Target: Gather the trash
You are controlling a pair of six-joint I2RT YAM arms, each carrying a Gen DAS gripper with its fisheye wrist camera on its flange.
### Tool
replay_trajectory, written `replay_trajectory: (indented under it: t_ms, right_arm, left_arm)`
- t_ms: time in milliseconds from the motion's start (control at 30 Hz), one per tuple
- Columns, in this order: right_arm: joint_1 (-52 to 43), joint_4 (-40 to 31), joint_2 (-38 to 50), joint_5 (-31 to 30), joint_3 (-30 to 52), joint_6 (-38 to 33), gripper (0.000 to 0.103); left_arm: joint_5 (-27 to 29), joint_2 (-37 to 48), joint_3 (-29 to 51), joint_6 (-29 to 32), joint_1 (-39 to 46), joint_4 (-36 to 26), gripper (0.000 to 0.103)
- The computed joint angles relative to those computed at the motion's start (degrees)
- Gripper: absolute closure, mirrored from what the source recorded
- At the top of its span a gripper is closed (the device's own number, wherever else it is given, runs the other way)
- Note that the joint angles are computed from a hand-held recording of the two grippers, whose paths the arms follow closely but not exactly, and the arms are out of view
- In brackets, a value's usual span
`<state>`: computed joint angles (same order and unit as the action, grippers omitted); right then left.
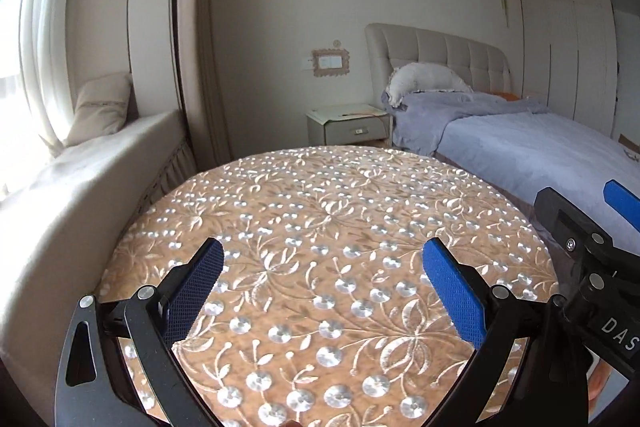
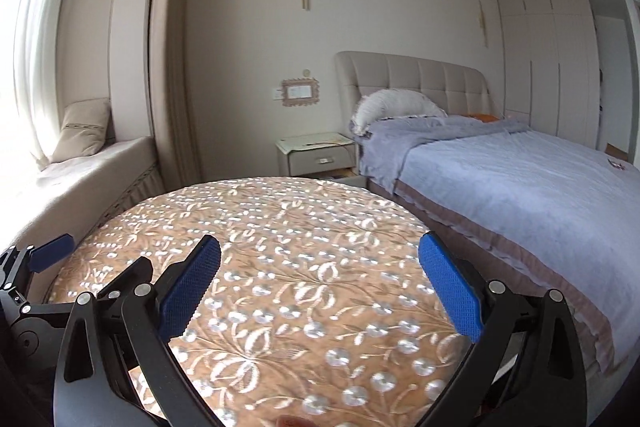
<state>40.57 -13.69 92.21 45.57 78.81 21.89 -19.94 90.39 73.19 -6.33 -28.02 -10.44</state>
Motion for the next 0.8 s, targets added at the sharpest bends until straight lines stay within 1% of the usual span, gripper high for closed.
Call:
replay_trajectory:
  t_ms: [233,367,533,800]
  right_arm:
    - [2.4,-1.4,3.9,0.5,5.5,-1.3,0.004]
    - [3.1,-1.7,5.4,1.0,7.6,-2.5,0.004]
    - [3.8,-2.0,5.7,1.3,8.4,-2.8,0.004]
    - [3.7,-1.5,6.0,1.0,8.6,-3.7,0.004]
  left_arm:
    - [1.9,-2.0,-2.5,0.0,4.1,1.6,0.005]
    - [1.8,-3.0,-3.6,-0.2,5.0,2.1,0.005]
    - [0.7,-4.0,-5.1,0.8,5.0,3.7,0.005]
    - [0.1,-4.5,-5.7,1.4,4.8,4.4,0.005]
